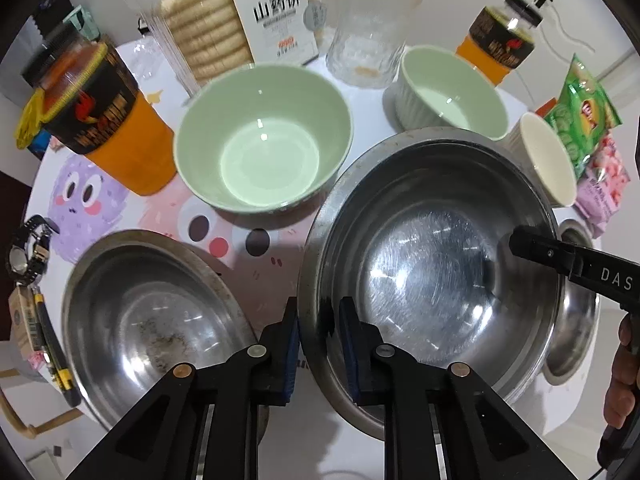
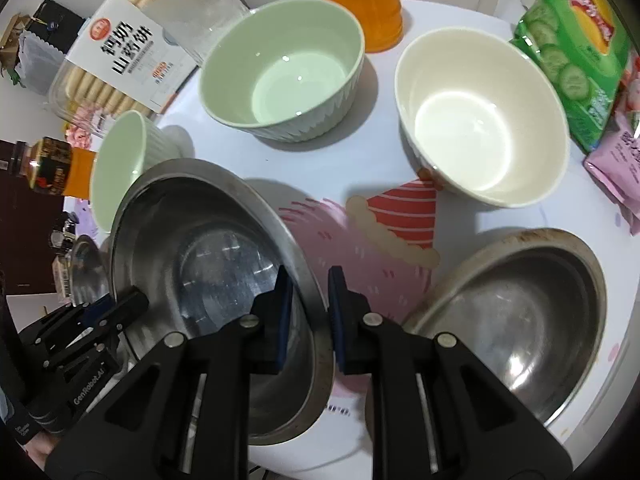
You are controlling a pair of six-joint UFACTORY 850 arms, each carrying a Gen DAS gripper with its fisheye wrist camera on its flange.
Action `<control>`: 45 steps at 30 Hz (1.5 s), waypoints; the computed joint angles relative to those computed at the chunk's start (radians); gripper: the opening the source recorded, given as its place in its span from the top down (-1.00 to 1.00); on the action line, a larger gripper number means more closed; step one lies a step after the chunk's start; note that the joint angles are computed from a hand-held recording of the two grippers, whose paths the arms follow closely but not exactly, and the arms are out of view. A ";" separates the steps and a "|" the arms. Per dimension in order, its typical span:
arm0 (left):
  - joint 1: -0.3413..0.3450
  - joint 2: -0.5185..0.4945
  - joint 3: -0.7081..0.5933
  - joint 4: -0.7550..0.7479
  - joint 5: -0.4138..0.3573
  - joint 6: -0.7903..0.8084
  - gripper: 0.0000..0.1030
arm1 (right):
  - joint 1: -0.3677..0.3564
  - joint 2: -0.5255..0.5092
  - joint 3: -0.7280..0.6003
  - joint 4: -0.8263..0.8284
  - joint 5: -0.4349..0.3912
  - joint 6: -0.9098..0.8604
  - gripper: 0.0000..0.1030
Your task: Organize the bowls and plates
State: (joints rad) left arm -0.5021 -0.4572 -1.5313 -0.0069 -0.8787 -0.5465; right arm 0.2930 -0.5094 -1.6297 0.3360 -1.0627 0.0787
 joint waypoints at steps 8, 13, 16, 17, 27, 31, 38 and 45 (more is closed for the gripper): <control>-0.005 0.064 0.008 0.048 -0.011 -0.021 0.65 | 0.013 0.038 -0.030 -0.010 -0.005 0.011 0.65; -0.013 0.096 0.019 0.059 -0.013 -0.053 0.66 | 0.030 0.053 -0.042 -0.011 -0.003 0.019 0.66; -0.016 0.114 0.041 0.067 -0.003 -0.080 0.67 | 0.049 0.051 -0.057 -0.010 -0.008 0.019 0.66; -0.015 0.128 0.055 0.073 -0.002 -0.087 0.67 | 0.054 0.054 -0.055 -0.008 -0.006 0.017 0.67; 0.040 0.256 0.190 0.119 0.001 -0.162 0.67 | 0.139 0.020 -0.115 0.006 -0.019 0.004 0.68; 0.071 0.299 0.237 0.132 0.000 -0.184 0.67 | 0.181 -0.023 -0.174 0.011 -0.037 -0.001 0.68; 0.132 0.364 0.317 0.158 -0.003 -0.208 0.66 | 0.243 -0.113 -0.294 0.021 -0.076 -0.004 0.68; 0.195 0.400 0.377 0.140 0.002 -0.191 0.66 | 0.287 -0.203 -0.408 0.029 -0.121 -0.003 0.68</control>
State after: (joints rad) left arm -0.3074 -0.0577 -1.1546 0.1331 -0.8769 -0.7376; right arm 0.5798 -0.7129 -2.0372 0.3651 -1.1842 0.0759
